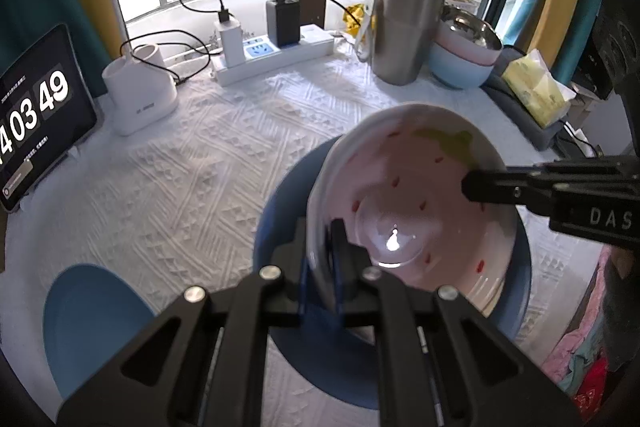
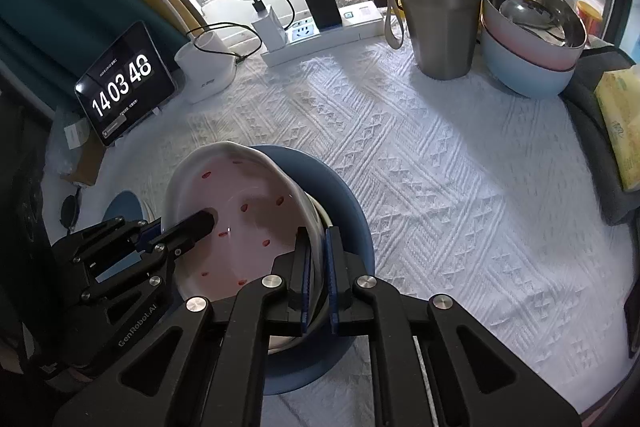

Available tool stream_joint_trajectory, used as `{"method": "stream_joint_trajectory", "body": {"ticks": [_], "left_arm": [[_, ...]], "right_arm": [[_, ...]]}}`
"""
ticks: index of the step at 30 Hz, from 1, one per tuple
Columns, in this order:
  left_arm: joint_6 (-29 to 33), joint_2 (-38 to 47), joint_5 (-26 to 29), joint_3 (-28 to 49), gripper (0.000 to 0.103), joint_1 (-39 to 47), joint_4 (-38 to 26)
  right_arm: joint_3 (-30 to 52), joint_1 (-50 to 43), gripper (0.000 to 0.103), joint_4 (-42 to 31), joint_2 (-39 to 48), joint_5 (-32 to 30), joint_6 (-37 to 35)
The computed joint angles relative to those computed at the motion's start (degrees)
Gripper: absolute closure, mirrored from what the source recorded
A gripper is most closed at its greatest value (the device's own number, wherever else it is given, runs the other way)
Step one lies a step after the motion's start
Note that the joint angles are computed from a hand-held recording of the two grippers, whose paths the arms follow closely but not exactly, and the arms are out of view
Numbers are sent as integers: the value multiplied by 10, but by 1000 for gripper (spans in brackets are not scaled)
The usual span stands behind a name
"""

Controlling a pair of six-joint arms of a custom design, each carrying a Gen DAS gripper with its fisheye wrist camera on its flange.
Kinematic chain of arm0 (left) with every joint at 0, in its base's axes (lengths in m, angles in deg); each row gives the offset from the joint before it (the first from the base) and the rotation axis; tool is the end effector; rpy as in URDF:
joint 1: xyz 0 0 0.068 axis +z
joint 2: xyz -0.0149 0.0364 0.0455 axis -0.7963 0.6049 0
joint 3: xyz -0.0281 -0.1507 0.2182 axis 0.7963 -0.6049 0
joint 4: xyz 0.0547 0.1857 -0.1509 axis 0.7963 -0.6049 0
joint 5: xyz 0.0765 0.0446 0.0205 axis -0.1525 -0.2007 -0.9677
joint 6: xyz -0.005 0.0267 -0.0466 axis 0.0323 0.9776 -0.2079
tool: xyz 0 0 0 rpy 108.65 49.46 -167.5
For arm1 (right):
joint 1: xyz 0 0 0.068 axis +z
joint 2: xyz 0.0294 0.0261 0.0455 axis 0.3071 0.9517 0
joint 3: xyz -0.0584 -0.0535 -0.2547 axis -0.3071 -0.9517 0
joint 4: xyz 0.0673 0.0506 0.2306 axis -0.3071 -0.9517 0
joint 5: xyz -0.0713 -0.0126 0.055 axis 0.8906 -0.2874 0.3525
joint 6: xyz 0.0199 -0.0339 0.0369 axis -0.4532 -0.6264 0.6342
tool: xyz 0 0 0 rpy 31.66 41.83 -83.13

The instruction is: Organize plates and bowls

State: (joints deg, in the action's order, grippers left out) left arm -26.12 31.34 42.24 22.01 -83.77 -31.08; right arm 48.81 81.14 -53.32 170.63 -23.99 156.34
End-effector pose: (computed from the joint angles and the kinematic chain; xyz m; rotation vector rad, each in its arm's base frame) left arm 0.1974 -0.1243 0.1033 0.8314 2.4167 -0.3536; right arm 0.1177 0.2021 0.1120 0.2630 2.5670 0.3217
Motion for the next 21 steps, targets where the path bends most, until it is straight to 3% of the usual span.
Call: {"method": "stream_joint_trajectory", "body": {"ticks": [12,21], "left_arm": [[-13,-23,-3,-4,90,2,-11],[-12,-94,20,-17,84,31,-43]], "right_arm": [[-6,6,79,-7,-12,9,-3],[-3,19,77,-42,-39,28,-5]]}}
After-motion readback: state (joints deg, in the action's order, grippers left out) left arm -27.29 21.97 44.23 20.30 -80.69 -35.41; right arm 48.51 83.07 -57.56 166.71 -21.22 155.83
